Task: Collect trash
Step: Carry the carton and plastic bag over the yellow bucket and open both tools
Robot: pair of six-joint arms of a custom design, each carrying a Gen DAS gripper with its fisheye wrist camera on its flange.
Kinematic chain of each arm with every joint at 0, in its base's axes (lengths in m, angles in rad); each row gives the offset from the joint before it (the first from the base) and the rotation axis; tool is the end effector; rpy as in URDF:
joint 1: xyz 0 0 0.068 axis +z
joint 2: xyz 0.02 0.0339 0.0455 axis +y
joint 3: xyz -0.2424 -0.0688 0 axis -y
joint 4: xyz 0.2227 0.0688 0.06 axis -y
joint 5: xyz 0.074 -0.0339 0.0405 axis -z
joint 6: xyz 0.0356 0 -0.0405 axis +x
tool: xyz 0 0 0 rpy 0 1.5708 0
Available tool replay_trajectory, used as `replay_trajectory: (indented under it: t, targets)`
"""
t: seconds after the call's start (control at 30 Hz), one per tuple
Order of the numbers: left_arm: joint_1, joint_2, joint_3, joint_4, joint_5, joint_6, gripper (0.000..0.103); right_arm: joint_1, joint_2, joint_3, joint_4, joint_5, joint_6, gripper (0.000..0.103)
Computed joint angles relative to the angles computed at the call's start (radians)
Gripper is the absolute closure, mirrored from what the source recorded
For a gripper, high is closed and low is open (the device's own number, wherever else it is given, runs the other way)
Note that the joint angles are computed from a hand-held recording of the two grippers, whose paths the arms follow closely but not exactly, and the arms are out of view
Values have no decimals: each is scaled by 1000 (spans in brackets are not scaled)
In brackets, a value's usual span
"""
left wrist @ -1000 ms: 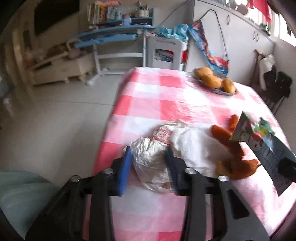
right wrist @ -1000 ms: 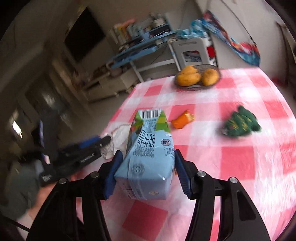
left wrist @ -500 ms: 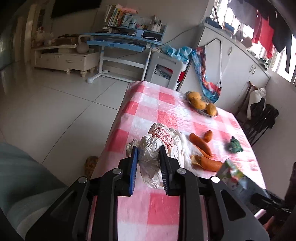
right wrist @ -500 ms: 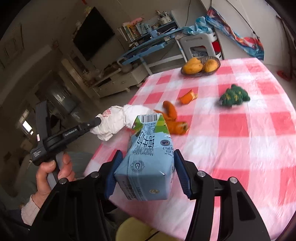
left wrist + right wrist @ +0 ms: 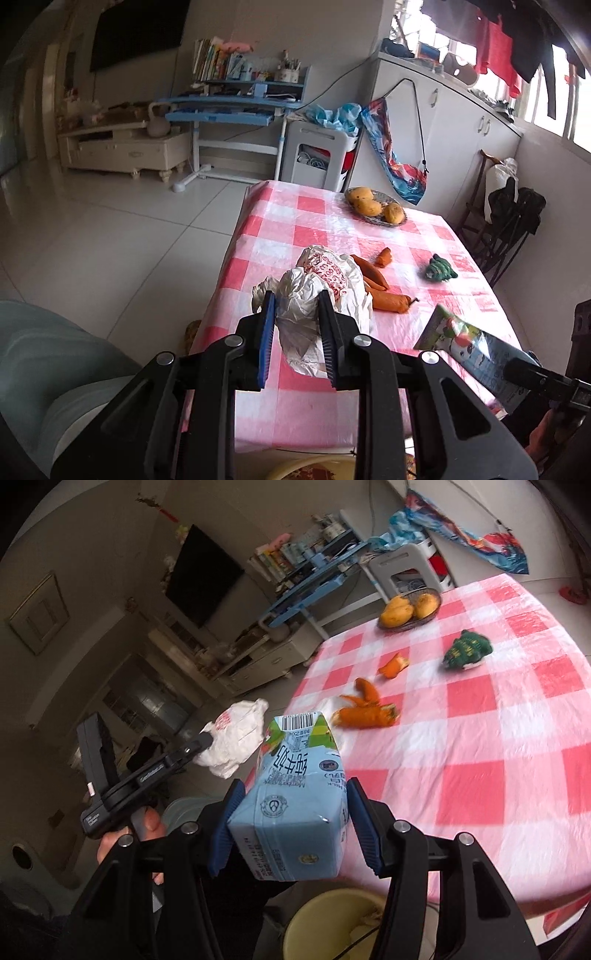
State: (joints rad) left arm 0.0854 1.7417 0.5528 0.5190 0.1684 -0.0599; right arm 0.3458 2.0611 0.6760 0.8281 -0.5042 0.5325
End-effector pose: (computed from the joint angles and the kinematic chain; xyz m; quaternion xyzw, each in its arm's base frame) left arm 0.2849 0.0184 0.1003 -0.0286 0.8974 -0.0702 0.4348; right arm 0.2985 0.1258 0.0640 -0.0417 0.8542 0.3973 0.3328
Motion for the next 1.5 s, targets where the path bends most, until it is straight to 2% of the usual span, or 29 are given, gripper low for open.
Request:
replay_trajectory:
  t: [0.27,0.37,0.67,0.73,0.93,1.13,1.27,1.5]
  targets:
    - [-20,-175,-141,-32,-14,31,81,106,-51,-39,-133,-55,-118,48]
    - [-30,-235,-180,-55,-21,36,81,158,-55,-38,-196,-44,-162,48]
    - [-66,-382,-276,-129,-41,51,81,269,-7,-15,-265,3,-226,47]
    - [-74,-413,-300,-146,-47,55,81,272,1,-25,-242,14,-213,43]
    - [-119,-462,-340,-175,-78,54,81,231,-31,-106,-111,31,-160,41]
    - [-168,-505,-379,-214,-97,58,81,204,-82,-185,7,126,-108,35]
    - [-207,-496,-405,-215,-109,57,81,189,-104,-225,61,187,-87,34]
    - [-318,-437,-433,-229,-140,54,77,163,-101,-256,121,219,-57,34]
